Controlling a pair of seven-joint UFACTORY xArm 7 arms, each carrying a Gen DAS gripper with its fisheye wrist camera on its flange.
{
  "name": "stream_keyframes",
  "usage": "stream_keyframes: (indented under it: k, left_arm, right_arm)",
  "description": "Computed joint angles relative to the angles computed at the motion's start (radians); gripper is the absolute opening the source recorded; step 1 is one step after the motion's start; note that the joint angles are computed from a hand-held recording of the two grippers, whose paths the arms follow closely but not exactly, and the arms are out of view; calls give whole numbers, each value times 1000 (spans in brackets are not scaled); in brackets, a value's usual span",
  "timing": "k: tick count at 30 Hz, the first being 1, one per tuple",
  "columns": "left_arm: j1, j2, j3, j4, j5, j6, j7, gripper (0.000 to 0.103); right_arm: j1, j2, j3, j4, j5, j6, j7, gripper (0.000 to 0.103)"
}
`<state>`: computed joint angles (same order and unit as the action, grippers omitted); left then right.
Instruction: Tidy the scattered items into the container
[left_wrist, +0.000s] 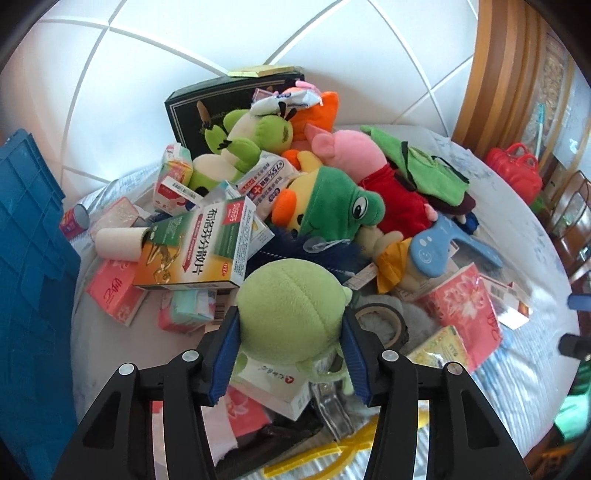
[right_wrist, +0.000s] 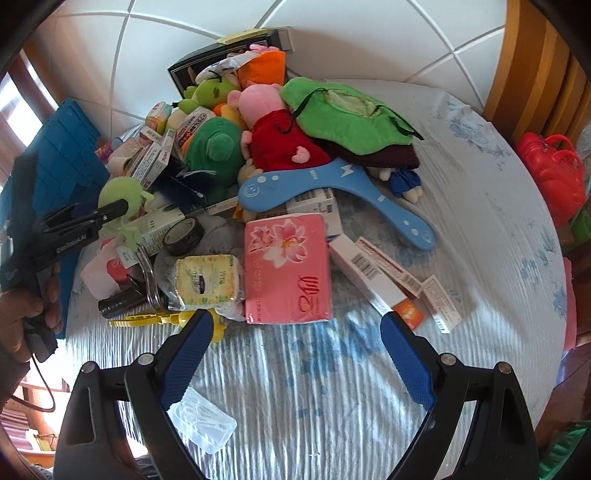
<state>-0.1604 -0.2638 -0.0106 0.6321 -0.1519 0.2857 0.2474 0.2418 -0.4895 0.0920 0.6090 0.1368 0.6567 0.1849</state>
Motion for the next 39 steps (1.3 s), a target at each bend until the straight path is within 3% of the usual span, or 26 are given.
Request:
stream_keyframes:
  k: [6,11,18,20,22,24,30,39]
  left_arm:
    - [15,-125,31,-15,-13,71,10,51]
    - [28,-210,54,-28,-15,122,23,51]
    - [49,-299,91,-48,-24,167,55,51]
    - [56,-313,98,-50,-26,175,64,51]
    - [60,-322,104,-52,-28,177,74,51]
    - [64,-328,110,-55,-32,180,82,52]
    - [66,-353,118,-68,-45,185,100,52]
    - [74,-401,124,-83,-54,193,105,52]
  right_arm:
    - [75,201,37,75,42,-100,-38,93]
    - [87,370,78,165,-18,-122,9,93]
    - [100,470,88,225,-101,-109,94,93]
    - [101,474,85,225,-112,-109,123,88]
    - [101,468,84,222,-135,-110,150,72]
    - [102,458,84,219,-143,-109,162,63]
    - [102,427,85,207,-140,-98,179,46]
    - [101,358,91,181,-156,-83,209,43]
